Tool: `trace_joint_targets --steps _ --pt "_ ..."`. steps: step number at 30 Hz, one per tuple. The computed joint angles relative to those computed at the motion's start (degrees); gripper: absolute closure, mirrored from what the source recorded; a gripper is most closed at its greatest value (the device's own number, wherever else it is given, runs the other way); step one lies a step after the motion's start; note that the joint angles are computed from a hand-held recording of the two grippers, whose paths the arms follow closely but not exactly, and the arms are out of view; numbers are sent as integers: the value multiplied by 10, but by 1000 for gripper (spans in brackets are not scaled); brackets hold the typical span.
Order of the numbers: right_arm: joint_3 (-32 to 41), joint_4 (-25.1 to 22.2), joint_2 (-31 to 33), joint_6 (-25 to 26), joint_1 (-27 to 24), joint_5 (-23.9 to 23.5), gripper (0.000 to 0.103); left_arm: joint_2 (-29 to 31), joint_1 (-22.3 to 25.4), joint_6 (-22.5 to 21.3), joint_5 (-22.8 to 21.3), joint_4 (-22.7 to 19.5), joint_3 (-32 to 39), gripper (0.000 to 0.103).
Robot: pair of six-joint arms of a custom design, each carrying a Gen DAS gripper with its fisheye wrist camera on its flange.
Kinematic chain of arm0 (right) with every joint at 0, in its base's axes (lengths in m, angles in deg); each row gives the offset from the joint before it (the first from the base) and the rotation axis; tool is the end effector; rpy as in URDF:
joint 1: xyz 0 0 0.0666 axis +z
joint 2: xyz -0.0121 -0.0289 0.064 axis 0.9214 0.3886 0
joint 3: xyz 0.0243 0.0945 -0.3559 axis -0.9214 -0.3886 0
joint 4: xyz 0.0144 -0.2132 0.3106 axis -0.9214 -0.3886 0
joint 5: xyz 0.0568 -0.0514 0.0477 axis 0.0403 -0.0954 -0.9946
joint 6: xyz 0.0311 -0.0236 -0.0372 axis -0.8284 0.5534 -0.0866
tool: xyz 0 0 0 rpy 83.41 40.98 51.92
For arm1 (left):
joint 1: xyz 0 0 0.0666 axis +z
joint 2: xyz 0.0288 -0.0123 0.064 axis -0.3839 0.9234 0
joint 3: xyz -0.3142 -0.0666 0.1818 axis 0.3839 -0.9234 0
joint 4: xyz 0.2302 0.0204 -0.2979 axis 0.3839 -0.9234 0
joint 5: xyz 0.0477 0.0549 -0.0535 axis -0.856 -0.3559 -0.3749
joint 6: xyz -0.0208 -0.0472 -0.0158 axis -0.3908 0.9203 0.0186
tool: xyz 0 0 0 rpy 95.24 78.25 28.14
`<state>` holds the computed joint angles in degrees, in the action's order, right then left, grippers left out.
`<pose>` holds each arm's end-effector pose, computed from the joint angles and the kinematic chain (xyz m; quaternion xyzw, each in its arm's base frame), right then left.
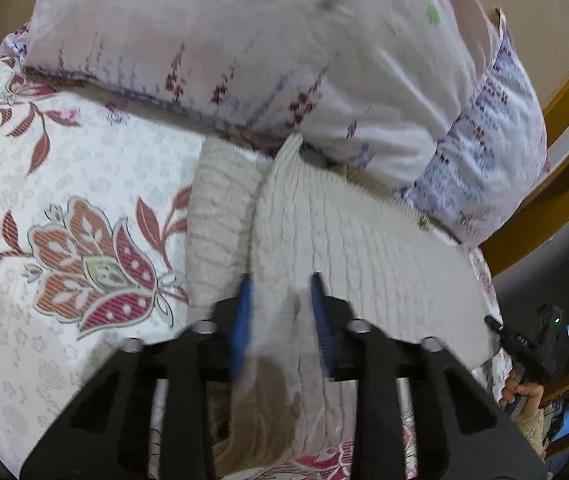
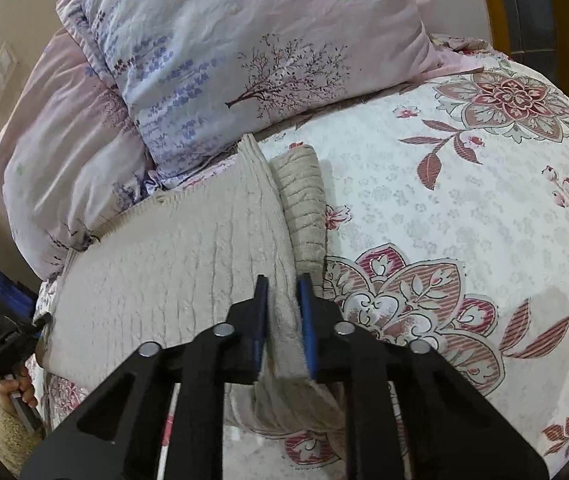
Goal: Fold small clothes
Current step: 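Lay the hem over the collar and release both grippers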
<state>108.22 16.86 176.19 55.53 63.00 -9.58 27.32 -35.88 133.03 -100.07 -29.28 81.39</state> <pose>0.5102 -0.0131 0.3489 -0.1339 0.8614 0.3134 0.3765 0.2688 -0.0570 0.3659 -0.3492 0.8448 -0.1422 0.3796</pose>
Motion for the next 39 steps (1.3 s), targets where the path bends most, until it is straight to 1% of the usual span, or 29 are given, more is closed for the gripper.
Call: trace_joint_targets --steps 1,2,4,8,11,14,16,18,20,21,23,26,27,28,30,31,32,34,36,38,39 --pt "-1 1 -2 -2 -2 -4 90 1 2 0 4 -3 0 93" --pt "-3 3 -5 -3 -4 -7 91 -2 4 3 8 -4 -2 94" --pt "-10 8 -13 -7 -7 -14 93 -15 7 9 17 -3 -8 96" --pt "-25 13 -27 -13 -17 -31 95 -38 1 5 18 -12 -12 96" --pt "-36 11 -38 -10 -20 -26 95 -51 -3 7 19 -16 -16 96" --pt "-44 1 -42 5 -14 8 95 -51 -4 4 10 -30 -18 96" --pt "-46 -3 -39 13 -6 43 95 -52 4 6 18 -27 -26 96" --pt "-52 10 -40 14 3 71 94 -52 8 10 22 -20 -32 96" --pt "-58 19 -48 22 13 99 94 -45 4 5 14 -19 -29 95" --pt "-61 22 -53 30 20 120 94 -41 1 1 7 -22 -26 92" --pt "-65 26 -56 39 24 135 92 -37 -2 0 0 -22 -25 92" --pt "-60 17 -57 33 22 133 90 -40 1 0 7 -19 -24 85" --pt "-60 22 -60 26 22 136 89 -40 -1 1 2 -21 -21 78" --pt "-66 35 -69 20 23 143 87 -40 -7 3 -15 -26 -14 67" --pt "-84 76 -91 18 33 159 86 -36 -38 -5 -84 -38 4 54" --pt "-87 85 -97 25 37 158 83 -32 -54 -14 -112 -41 12 48" --pt "-88 86 -101 33 43 152 80 -24 -72 -29 -138 -39 22 47" --pt "-81 71 -103 55 63 143 78 -7 -93 -52 -151 -26 34 41" --pt "-72 52 -100 81 89 147 78 19 -103 -73 -140 -13 47 40" --pt "-70 48 -100 95 111 157 77 43 -103 -81 -126 -9 55 40" --pt "-67 45 -97 107 122 164 75 51 -101 -81 -119 -8 56 40"
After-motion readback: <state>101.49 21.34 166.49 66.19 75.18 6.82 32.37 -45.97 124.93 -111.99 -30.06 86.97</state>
